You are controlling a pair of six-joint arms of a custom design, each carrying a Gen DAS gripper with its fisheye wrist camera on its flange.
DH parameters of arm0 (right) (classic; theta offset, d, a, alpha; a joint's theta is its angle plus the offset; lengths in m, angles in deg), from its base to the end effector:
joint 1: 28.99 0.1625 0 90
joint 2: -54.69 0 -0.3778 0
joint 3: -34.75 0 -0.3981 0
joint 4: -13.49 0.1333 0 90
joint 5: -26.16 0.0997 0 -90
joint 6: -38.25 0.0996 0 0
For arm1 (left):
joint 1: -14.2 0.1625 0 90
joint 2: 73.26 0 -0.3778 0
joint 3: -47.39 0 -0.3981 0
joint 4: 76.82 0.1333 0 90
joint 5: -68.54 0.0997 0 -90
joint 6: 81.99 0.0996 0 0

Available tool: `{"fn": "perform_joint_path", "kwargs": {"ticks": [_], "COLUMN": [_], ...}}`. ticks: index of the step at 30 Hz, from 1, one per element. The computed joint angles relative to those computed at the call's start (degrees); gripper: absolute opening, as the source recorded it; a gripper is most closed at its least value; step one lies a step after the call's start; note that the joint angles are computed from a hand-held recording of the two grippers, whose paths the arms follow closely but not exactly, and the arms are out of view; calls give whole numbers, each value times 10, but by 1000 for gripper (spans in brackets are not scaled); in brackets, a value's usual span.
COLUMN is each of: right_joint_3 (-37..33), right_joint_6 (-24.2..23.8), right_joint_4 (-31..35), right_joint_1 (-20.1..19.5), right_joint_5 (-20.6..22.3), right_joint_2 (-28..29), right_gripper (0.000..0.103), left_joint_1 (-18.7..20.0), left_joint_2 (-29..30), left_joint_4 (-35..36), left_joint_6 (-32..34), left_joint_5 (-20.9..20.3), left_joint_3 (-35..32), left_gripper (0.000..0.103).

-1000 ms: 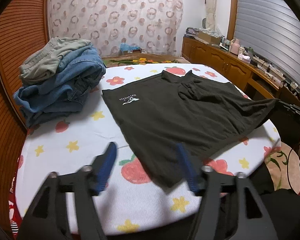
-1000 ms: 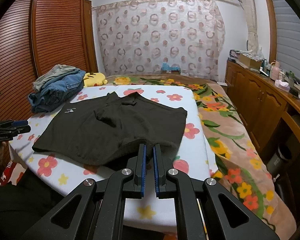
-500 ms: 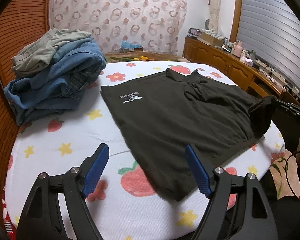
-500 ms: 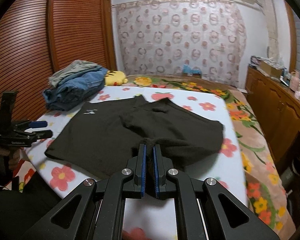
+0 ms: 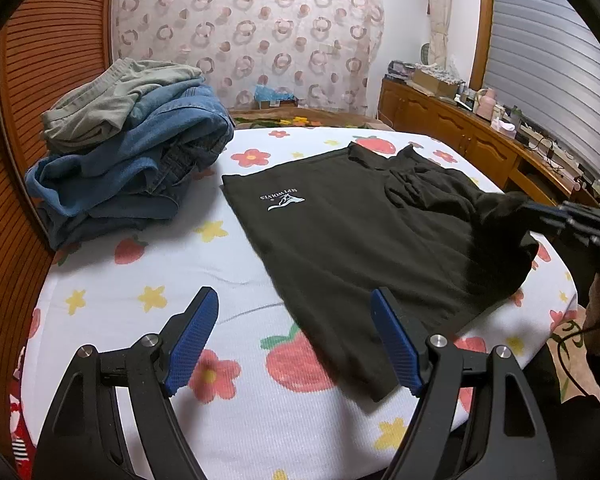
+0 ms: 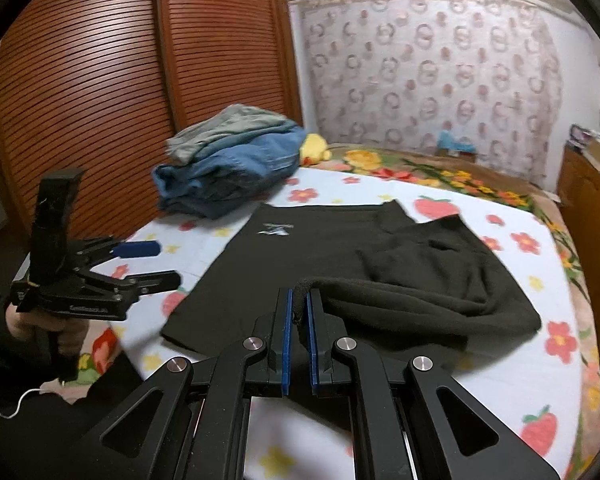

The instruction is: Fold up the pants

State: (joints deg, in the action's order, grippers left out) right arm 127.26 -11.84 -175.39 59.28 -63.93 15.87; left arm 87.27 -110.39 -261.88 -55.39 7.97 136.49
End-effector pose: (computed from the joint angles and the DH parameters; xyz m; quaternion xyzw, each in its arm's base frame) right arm 0.1128 -0.6747 0.0791 0.3779 -0.8424 0.3453 0.1685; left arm -0.0233 -0.7022 0.0817 0.2469 0.8701 -0.3340 0.2654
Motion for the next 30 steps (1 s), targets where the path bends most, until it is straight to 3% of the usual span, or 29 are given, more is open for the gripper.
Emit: {"fn": "perform_joint_path", "kwargs": {"ticks": [5,9,21,30], "right_joint_3": [-7,9,102,105], "right_joint_6": [-7,-7,0,26], "right_joint_4": [36,33,-52,-110], "right_joint_1": [-14,-27,-86,-96], "right_joint_5": [-5,-13,-6,-48], "right_joint_2": [-8,-28,-108,-94], "right_gripper": [12,38,39,42], "left_joint_1": [-2,-10,-39,-50], "left_joint_2": [3,12,51,77], "left_joint_4": [8,18,75,136], "left_joint_6": [0,1,16,12], "left_joint_5": [-2,-2,-34,-65], "left_joint_3": [-6,-20,-70,-103], "left_gripper": [79,79,79,77]}}
